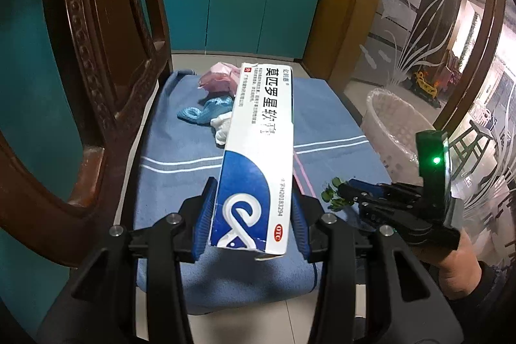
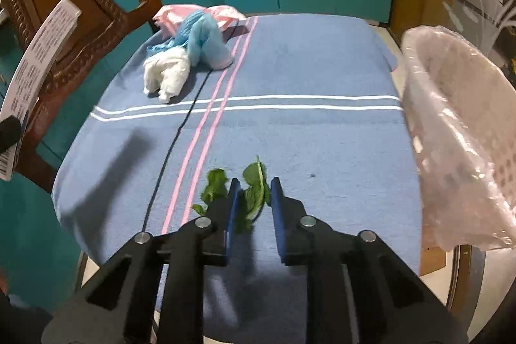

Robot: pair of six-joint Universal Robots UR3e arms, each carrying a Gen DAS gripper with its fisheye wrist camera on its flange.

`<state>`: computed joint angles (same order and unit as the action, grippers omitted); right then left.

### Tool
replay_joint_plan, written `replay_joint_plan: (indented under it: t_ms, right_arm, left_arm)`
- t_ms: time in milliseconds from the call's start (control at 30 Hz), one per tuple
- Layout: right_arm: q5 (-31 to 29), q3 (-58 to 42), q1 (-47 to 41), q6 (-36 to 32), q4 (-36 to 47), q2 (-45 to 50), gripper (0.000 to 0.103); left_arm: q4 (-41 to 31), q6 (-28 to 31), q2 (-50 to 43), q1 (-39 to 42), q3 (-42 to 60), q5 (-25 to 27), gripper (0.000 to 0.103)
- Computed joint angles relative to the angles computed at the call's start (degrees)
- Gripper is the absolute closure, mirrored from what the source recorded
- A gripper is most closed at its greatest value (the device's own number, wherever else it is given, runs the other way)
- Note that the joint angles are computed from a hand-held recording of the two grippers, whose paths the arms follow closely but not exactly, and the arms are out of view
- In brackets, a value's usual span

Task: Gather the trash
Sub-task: 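Grasp the green leafy sprig with the right tool while the left tool holds the box, then carry the box and sprig over the wastebasket and open both tools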

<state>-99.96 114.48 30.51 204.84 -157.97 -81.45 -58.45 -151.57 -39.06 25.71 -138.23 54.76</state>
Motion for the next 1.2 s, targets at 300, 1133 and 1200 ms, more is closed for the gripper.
replay_joint_plan:
  t_ms: [300,1133,1200]
  right_arm:
    - [0.07,-0.31,0.25,-1.02,-0.61,-1.88,0.100]
    - [-6.85,3.38,4.10,-3.21,-8.52,-11.05,0.100]
    - [-6.88,3.39,4.13,-3.22,-8.55,-11.03,0.100]
  left_arm:
    - [0.25,0.50,-0.62,1.07,-0.11,-0.82,0.060]
    - [9.00,-5.08,-7.93,-5.40,0.52,4.13,0.059]
    - [9.57,-5.27,-8.55,-5.87,0.59,4.55,0.059]
